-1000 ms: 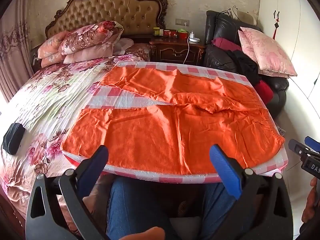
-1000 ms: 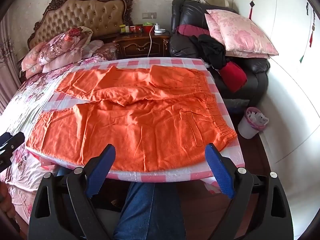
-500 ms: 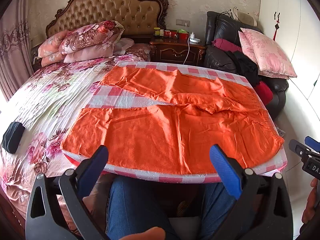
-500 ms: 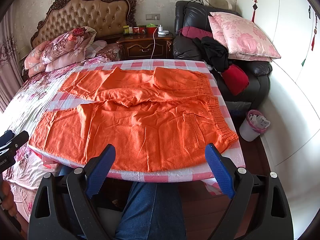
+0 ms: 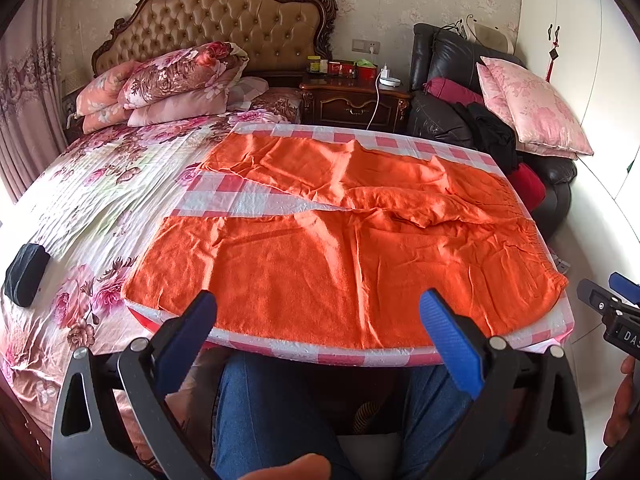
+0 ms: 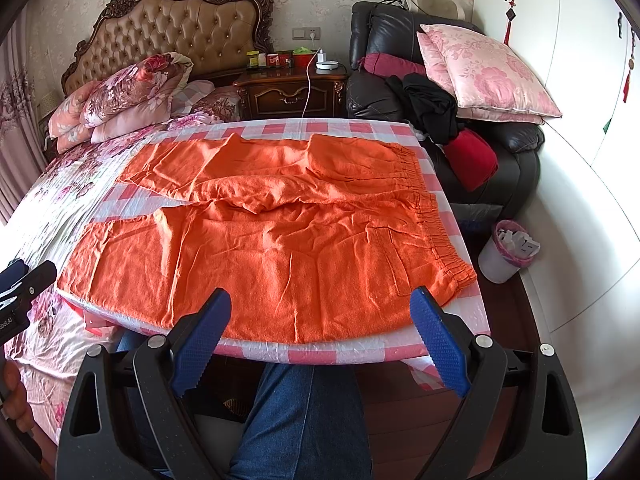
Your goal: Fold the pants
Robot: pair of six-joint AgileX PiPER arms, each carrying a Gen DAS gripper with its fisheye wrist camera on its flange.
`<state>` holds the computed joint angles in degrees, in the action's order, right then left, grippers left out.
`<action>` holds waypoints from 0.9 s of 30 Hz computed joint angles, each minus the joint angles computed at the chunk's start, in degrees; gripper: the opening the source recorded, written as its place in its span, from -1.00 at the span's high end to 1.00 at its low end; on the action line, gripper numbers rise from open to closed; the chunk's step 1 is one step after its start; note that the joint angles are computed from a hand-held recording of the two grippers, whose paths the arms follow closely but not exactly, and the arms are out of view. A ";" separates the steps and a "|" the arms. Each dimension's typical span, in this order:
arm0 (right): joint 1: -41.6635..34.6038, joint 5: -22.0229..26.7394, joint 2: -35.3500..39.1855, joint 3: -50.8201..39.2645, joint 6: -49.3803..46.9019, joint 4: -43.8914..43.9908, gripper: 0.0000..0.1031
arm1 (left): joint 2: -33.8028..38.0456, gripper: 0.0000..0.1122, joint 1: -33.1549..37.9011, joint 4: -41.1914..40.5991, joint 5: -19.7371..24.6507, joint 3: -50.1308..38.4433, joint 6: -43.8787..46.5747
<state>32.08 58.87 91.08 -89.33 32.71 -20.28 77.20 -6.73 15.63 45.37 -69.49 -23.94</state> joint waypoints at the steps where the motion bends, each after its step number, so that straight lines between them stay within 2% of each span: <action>1: 0.00 0.03 0.00 -0.03 -0.05 0.06 -0.70 | -0.02 -0.80 0.36 -0.58 -0.04 -0.02 0.60; 27: 0.34 -0.09 0.07 0.13 0.39 -0.37 -0.70 | -0.35 -0.81 1.01 -0.94 -0.66 0.56 1.31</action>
<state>32.43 58.77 91.16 -89.20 33.10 -20.65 76.85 -5.72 14.69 44.71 -68.93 -22.63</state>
